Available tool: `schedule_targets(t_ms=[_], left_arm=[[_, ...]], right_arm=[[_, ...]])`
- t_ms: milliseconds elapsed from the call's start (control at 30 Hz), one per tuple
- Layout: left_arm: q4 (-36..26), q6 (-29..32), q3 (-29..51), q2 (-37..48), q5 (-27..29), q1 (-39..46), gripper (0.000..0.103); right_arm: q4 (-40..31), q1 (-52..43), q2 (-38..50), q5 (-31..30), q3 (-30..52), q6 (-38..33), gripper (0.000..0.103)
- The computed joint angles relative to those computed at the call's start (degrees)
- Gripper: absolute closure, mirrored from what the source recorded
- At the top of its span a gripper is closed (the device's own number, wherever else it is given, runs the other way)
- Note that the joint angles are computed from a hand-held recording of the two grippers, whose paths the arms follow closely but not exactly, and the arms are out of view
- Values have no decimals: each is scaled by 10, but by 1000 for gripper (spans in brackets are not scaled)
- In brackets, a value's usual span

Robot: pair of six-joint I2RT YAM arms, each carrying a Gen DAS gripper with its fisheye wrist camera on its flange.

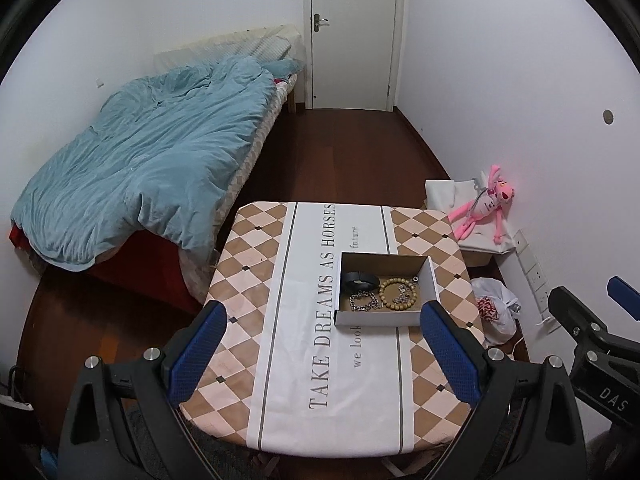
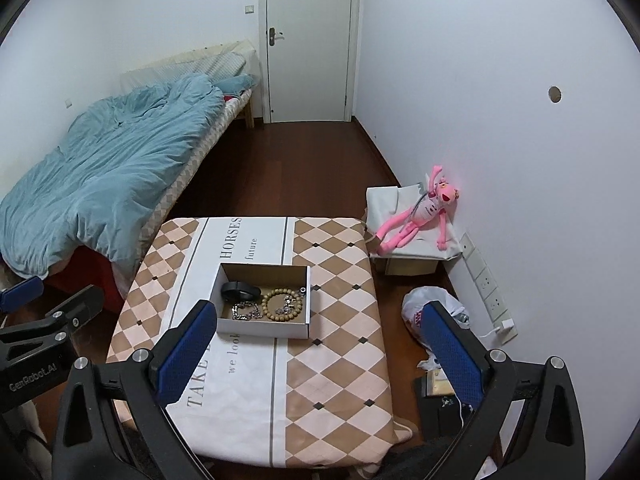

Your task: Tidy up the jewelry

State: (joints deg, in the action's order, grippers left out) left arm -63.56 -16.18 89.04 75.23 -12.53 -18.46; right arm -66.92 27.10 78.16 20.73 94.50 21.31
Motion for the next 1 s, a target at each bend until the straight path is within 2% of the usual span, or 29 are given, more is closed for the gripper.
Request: schedule_targets(t_ms=[233, 633, 1000], left_arm=[[-19, -5, 22, 27, 6, -4, 4], [-30, 2, 92, 113, 14, 8, 4], [-37, 10, 114, 157, 18, 10, 4]], right_arm=[[-10, -13, 10, -19, 6, -1, 0], [2, -61, 101, -49, 63, -32, 0], [4, -83, 150, -64, 81, -46, 0]])
